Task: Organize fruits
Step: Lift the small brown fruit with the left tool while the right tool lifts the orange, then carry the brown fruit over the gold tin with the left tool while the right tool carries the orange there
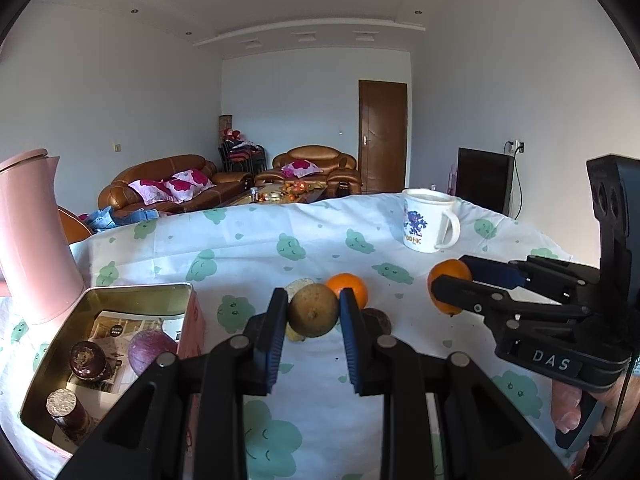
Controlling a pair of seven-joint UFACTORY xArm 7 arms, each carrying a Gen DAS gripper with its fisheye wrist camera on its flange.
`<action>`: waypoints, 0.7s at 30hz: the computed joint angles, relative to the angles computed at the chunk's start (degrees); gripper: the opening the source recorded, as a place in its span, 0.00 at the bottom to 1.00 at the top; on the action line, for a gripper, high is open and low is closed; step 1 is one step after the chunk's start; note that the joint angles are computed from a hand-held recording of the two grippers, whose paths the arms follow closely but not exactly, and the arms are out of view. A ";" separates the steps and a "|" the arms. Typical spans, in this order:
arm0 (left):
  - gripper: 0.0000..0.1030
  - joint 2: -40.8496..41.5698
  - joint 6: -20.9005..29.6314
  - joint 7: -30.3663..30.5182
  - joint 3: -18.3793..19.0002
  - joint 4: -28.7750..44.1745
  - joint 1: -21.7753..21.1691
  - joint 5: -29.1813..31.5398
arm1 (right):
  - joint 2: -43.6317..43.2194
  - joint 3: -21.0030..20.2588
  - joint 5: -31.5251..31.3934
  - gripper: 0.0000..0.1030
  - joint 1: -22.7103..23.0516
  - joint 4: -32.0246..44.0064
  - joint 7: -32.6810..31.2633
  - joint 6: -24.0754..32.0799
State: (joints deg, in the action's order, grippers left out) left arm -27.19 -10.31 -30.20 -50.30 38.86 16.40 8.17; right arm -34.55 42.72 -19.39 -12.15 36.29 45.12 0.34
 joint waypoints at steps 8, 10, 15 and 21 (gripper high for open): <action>0.27 -1.50 -0.57 -0.42 -1.10 -0.44 1.29 -0.37 | -1.27 0.64 0.24 0.38 -0.84 -0.75 0.07 -1.46; 0.27 -2.01 -0.69 -0.56 -1.29 -0.61 1.53 -0.44 | -2.08 1.21 0.49 0.38 -1.43 -1.06 0.11 -2.00; 0.27 -2.88 -0.99 -1.08 -2.15 -0.71 2.57 -0.72 | -3.72 2.37 1.52 0.38 -2.55 -1.78 -0.14 -3.24; 0.27 -5.21 -1.88 -1.78 -3.64 -1.29 4.21 -1.10 | -5.57 3.51 3.00 0.38 -3.59 -2.78 -0.94 -5.33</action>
